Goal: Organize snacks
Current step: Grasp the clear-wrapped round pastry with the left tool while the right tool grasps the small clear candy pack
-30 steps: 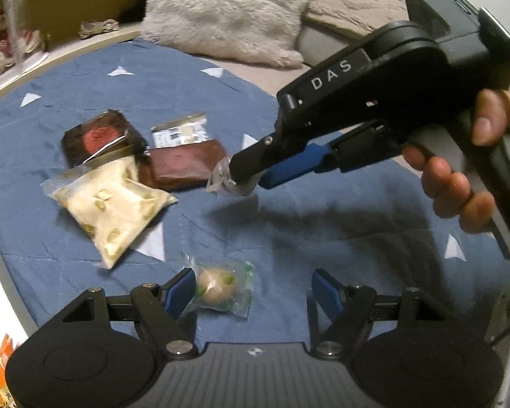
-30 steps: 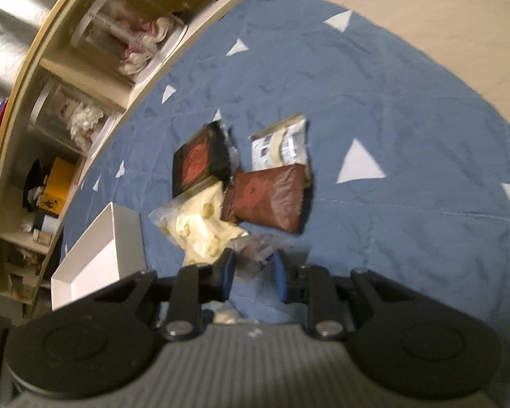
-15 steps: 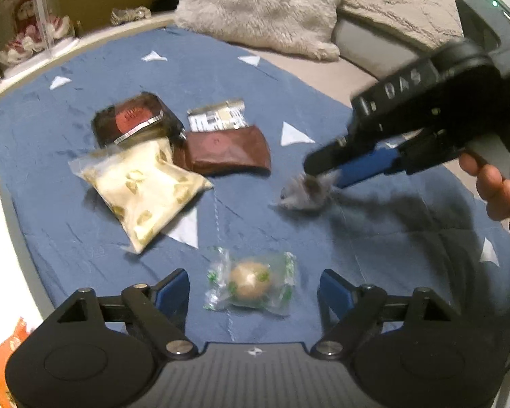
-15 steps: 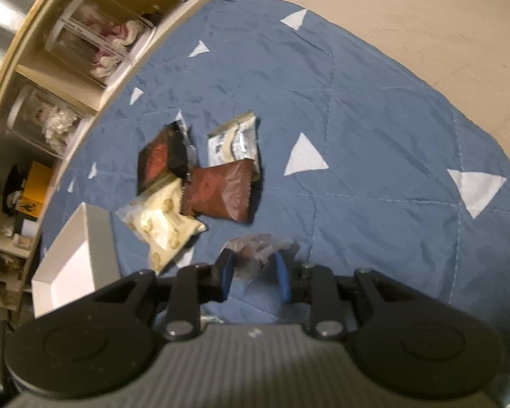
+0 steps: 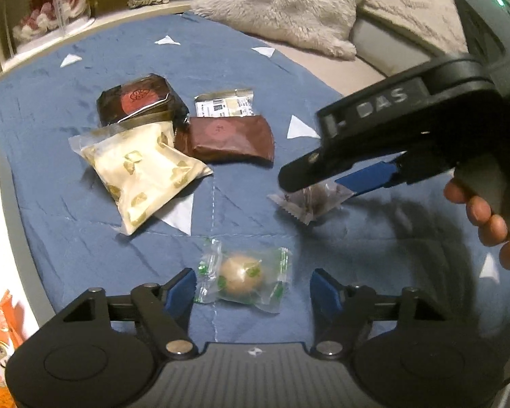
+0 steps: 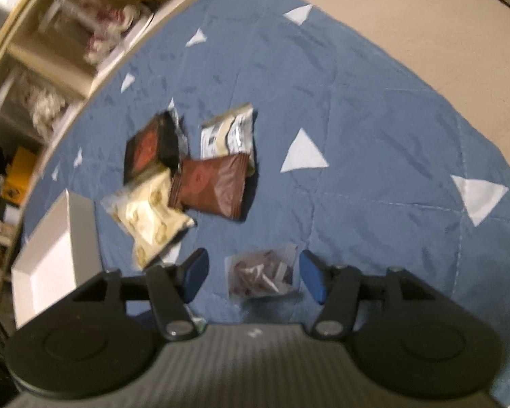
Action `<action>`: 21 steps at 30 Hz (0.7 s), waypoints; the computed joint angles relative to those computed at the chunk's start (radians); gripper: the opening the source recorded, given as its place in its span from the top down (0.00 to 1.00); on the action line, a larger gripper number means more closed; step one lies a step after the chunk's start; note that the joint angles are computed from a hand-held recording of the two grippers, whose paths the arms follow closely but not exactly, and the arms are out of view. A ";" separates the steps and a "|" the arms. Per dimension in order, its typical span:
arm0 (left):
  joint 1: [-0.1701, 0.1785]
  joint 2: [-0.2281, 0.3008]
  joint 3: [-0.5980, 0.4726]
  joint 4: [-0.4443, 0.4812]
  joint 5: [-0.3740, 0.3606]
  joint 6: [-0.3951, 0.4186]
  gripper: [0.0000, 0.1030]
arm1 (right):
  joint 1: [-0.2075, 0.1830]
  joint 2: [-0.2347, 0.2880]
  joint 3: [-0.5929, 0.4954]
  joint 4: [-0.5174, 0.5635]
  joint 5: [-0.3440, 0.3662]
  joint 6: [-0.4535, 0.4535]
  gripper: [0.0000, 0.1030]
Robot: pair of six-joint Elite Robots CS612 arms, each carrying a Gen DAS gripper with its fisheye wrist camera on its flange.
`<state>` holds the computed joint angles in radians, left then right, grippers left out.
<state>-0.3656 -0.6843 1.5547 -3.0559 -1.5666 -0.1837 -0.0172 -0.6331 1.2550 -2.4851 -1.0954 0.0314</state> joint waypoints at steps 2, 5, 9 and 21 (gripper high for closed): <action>-0.005 -0.001 0.001 0.001 0.023 0.012 0.35 | 0.010 0.001 -0.004 0.011 -0.025 -0.041 0.36; -0.006 -0.002 0.002 0.002 0.044 0.008 0.44 | 0.024 0.002 -0.007 0.027 -0.063 -0.106 0.43; -0.006 -0.002 0.003 -0.005 0.050 0.004 0.50 | 0.028 0.000 0.002 0.014 -0.078 -0.135 0.56; 0.000 -0.031 0.041 -0.101 0.062 -0.077 0.54 | 0.015 -0.027 0.056 -0.111 -0.020 -0.113 0.60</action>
